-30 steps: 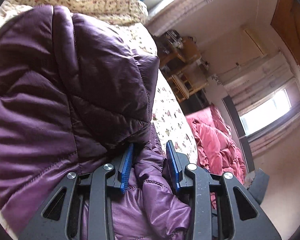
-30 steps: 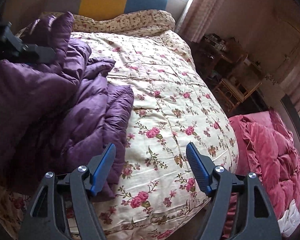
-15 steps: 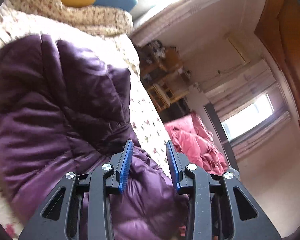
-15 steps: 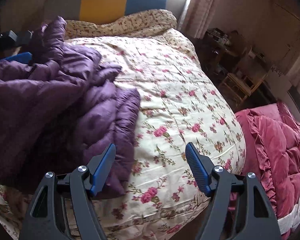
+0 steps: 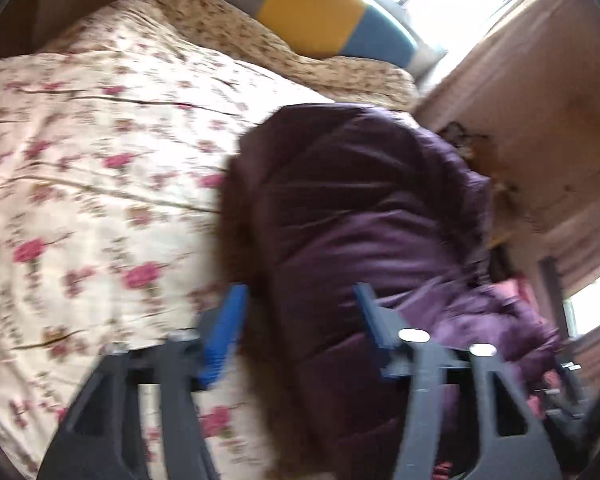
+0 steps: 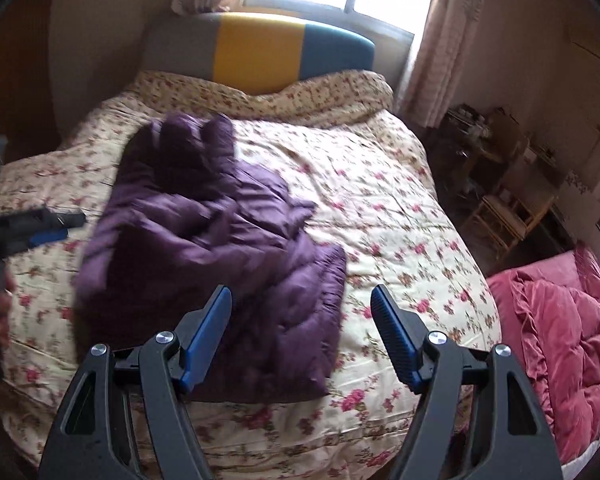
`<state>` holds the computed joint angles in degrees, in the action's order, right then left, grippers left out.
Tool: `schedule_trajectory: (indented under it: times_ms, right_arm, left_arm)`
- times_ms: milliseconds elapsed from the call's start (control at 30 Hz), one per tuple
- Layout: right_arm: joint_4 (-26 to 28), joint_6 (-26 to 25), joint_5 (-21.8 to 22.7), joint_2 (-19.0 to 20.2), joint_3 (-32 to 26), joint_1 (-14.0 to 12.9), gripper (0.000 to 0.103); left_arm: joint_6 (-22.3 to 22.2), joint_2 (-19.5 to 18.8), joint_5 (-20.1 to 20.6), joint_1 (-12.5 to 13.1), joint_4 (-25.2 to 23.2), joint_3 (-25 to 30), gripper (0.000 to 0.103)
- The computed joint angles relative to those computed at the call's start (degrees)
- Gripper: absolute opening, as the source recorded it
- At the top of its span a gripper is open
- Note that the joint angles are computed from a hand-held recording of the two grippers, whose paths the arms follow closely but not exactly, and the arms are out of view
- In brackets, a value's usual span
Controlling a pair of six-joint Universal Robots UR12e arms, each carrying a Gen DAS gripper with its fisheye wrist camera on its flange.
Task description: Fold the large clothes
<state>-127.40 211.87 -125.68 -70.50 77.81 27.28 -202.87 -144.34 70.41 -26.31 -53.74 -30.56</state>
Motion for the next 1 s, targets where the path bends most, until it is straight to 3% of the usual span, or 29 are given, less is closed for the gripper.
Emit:
schedule_trajectory:
  times_ms: [100,267,500,533,567,733,900,1000]
  right_arm:
    - [-0.8,-1.6,0.1,0.7,-1.6,0.9,0.071]
    - [-2.0,-4.0,0.9,2.0,-4.0,1.8,0.071]
    - [-3.6,-6.7,3.7,4.1,-6.6,2.0,0.071]
    - [-3.4,-6.8,4.2,4.3,-6.7,2.0,0.068]
    - [-2.9,-6.9,4.9,4.7,-7.1,1.8,0.055]
    - [0.9,-6.6,5.4,5.8,-8.2,1.6,0.022]
    - [3.9,-8.4,4.5,6.0,-7.7,1.7,0.012]
    - [6.7,-9.0,4.0,6.5,-7.3,1.8,0.009]
  left_arm:
    - [1.8,1.7,4.0,-0.6,1.1,-3.4,0.067]
    - [4.6,4.2,6.5,-0.1,3.9,-8.5,0.067]
    - [8.3,4.0,9.7,-0.9,5.0,-8.0,0.067]
    - [8.6,3.9,9.6,-0.9,5.0,-7.8,0.067]
    - [8.7,3.8,9.5,-0.9,5.0,-7.5,0.067]
    - [9.6,3.8,8.7,-1.1,5.8,-7.4,0.064]
    - [11.0,3.3,7.6,-1.2,6.0,-6.3,0.053]
    - [12.7,2.5,7.2,-1.4,5.0,-4.7,0.052]
